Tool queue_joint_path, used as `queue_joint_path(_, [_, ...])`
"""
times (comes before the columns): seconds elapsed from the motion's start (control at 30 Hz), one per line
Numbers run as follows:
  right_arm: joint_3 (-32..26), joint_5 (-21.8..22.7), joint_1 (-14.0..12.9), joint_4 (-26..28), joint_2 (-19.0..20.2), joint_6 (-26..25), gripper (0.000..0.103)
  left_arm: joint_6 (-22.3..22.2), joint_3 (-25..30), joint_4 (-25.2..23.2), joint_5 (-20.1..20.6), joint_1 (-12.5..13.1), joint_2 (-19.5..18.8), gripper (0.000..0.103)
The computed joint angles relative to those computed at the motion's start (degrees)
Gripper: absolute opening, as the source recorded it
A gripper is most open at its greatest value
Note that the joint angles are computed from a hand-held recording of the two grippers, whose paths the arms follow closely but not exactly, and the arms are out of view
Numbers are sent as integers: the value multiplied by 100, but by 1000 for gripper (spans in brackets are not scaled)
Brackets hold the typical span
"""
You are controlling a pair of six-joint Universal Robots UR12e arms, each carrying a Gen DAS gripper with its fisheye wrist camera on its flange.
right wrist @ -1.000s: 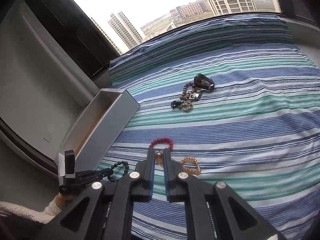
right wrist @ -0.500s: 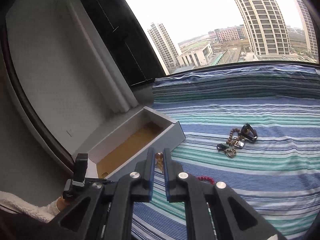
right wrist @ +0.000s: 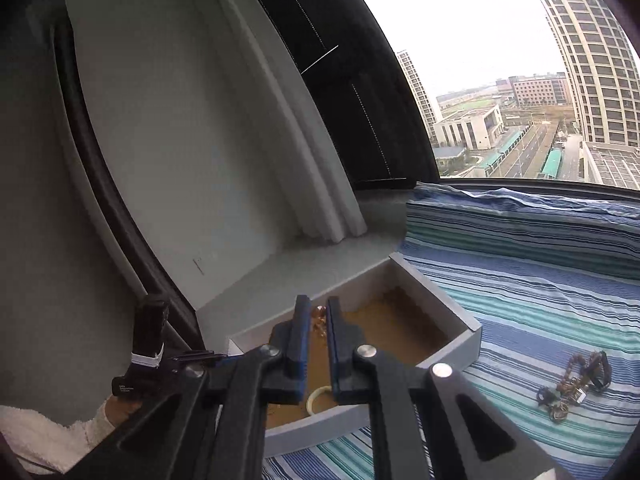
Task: Organize jewelry
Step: 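Carry the bracelet and necklace into the white box and open both grippers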
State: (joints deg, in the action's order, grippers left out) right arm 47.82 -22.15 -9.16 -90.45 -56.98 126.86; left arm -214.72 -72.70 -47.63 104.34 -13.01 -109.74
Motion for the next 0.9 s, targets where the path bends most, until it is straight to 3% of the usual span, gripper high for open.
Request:
queue_joint_path(0.17, [-529, -235, 355, 16, 399, 352, 8, -205, 17, -376, 161, 228, -128, 10])
queue_joint_path(0.4, [-850, -1019, 764, -85, 755, 611, 8, -592, -258, -641, 19, 475, -119, 10])
queue_joint_path(0.7, [-1053, -1918, 1140, -131, 1077, 623, 8, -876, -318, -893, 83, 547, -153, 10])
queue_joint_path(0.77, [-969, -2179, 1202, -364, 1051, 736, 10, -923, -231, -1080, 235, 534, -209, 13])
queue_joint_path(0.8, [-963, -2252, 1215, -437, 1047, 791, 16, -973, -205, -1164, 289, 534, -223, 17])
queue_joint_path(0.83, [-970, -2296, 1222, -478, 1049, 849, 40, -1030, -199, -1207, 314, 539, -223, 31])
queue_joint_path(0.87, [-935, -2287, 1216, -530, 1023, 915, 51, -1086, -211, -1198, 338, 540, -210, 43])
queue_joint_path(0.9, [-921, -2195, 1194, -559, 1012, 960, 57, -1124, -237, -1154, 372, 532, -187, 47])
